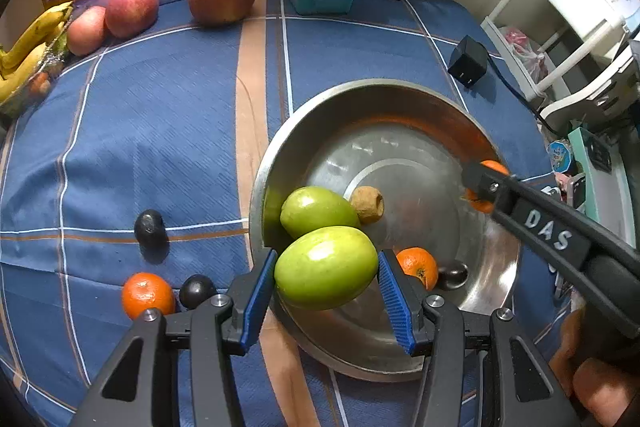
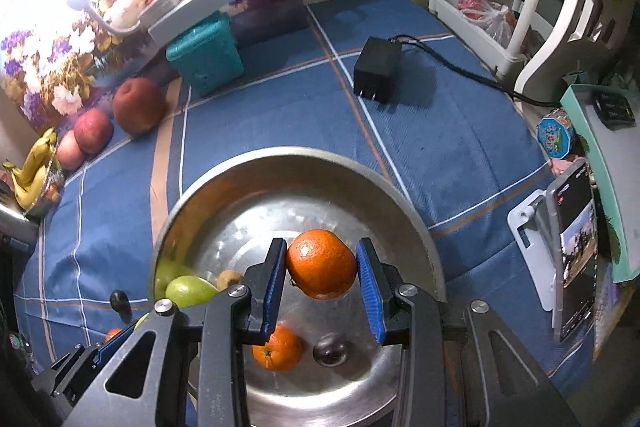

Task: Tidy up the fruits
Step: 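Carry the green pear and orange over the steel plate with both tools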

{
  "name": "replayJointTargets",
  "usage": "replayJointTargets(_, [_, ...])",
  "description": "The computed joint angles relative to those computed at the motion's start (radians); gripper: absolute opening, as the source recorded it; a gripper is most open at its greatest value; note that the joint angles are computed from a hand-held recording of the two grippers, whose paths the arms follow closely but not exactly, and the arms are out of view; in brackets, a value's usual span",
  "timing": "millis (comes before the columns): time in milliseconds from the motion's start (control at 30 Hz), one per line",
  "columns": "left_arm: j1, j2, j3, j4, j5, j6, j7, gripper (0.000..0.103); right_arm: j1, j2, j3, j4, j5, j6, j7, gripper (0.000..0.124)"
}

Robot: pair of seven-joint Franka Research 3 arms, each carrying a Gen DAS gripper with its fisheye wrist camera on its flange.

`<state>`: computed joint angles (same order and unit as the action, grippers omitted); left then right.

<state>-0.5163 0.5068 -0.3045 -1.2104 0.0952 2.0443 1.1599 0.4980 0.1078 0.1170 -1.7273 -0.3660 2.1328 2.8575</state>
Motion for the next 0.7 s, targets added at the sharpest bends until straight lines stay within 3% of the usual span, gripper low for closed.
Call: replayJointTargets(700, [-0.005,0.027,-0.001,0.025,-0.012,-0.025,-0.002,0.054,0.017,0.055,-0.012,0.044,0.066,-0.074,-0.071,0.037])
